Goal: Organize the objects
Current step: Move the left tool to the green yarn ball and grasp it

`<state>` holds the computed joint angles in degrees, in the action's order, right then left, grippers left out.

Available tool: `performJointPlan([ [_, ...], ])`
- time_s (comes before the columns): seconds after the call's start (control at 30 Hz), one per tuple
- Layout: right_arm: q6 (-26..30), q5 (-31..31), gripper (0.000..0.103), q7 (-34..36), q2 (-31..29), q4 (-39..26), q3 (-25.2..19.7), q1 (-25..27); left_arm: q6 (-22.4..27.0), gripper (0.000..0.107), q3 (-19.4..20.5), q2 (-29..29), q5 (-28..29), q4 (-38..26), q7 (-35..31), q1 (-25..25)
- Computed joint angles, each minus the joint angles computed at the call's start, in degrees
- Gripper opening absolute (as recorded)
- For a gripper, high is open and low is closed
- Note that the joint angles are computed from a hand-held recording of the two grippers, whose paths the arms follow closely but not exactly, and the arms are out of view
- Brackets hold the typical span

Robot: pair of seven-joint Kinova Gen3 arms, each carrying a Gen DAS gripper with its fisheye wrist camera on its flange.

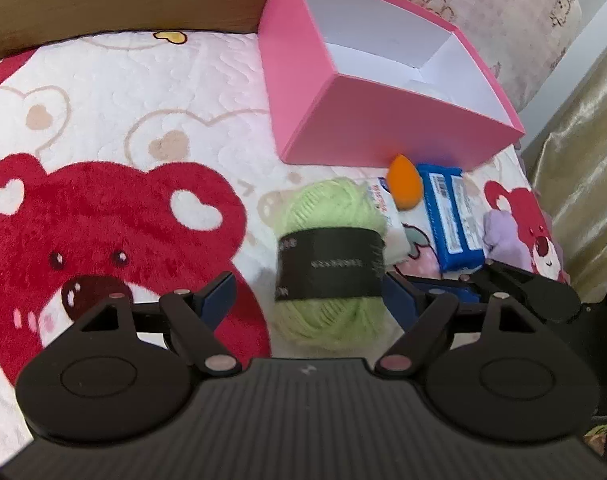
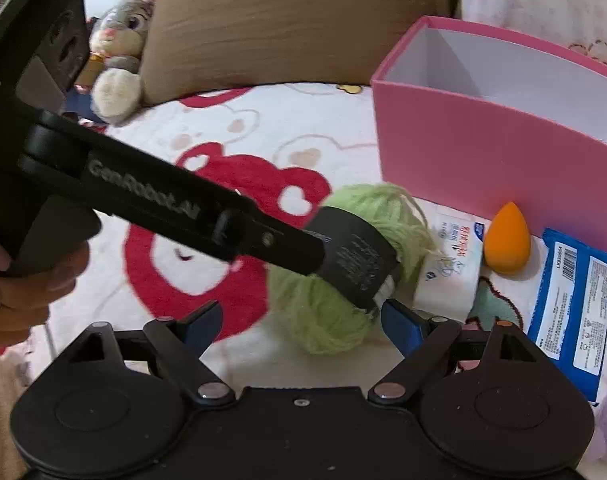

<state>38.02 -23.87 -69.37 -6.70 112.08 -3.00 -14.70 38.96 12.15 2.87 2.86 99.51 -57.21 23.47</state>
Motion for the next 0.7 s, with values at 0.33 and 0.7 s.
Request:
performJointPlan([
  [0.33,-2.9,-5.5,0.089,2.0,2.3,2.8,0.7,0.5,-11.2,0.079,-1.5,0.2,11.1,6.5,-9.6,-2.0],
  [0.7,-4.4,3.8,0.066,-7.7,2.5,1.6,-3.2,1.9,-9.0,0.061,-0.1,2.9,19.6,4.0,-15.6,-3.0],
])
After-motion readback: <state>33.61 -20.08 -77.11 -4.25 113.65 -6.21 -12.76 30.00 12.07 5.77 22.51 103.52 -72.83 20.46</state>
